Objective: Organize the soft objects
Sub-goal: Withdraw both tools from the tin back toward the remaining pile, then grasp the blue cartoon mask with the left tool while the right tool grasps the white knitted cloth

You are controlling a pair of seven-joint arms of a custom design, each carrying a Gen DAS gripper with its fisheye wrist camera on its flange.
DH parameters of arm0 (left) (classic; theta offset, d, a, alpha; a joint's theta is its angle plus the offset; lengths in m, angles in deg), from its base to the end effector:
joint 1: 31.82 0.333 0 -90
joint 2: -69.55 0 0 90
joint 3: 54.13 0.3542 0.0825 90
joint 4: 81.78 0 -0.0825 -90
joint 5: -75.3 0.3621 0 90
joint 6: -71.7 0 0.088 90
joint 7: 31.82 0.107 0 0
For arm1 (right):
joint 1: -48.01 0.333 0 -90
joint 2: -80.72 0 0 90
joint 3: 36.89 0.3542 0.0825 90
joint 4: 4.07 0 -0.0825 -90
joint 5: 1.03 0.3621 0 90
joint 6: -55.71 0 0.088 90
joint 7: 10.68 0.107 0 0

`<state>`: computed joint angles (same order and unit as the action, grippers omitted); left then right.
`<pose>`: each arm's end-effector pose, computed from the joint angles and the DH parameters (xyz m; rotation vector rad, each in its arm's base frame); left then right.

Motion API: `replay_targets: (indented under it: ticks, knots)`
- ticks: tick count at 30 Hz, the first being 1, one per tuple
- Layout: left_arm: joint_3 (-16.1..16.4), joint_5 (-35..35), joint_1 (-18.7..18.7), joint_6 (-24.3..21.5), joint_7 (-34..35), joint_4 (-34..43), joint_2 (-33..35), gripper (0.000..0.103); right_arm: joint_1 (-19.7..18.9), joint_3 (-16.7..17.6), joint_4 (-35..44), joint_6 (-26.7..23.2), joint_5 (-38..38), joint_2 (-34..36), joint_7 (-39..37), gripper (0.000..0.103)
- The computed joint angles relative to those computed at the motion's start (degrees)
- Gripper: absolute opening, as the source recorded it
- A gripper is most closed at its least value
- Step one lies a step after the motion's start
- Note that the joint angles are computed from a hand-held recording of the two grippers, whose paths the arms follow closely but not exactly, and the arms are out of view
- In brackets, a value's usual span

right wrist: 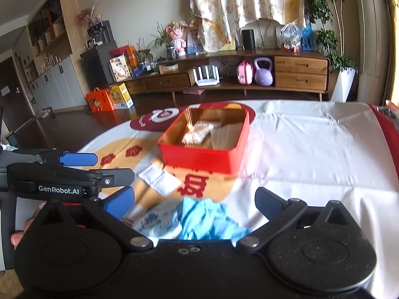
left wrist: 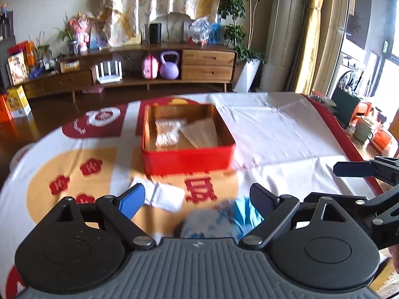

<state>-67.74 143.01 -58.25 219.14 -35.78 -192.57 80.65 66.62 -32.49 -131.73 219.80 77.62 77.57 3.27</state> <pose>0.4704 -0.4032 0.4800 -1.7697 1.6611 -0.8630 0.4986 0.1535 0.4912 -1.9114 1.1339 -0.3307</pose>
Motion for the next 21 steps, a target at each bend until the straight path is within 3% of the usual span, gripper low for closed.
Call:
replay_targets:
  ticks: [9,21]
  knots:
    - [-0.3,1.2,-1.4,-1.6,-5.2,-2.6,0.8,0.091,0.7,0.4,-4.4,2.7,2.9,-0.4,-5.4,0.103]
    - [0.5,-4.0,0.0,8.1,-2.7,-3.4,5.2,0.091,0.5,0.6,-6.0,1.9,-0.9,1.8,-2.1,0.101]
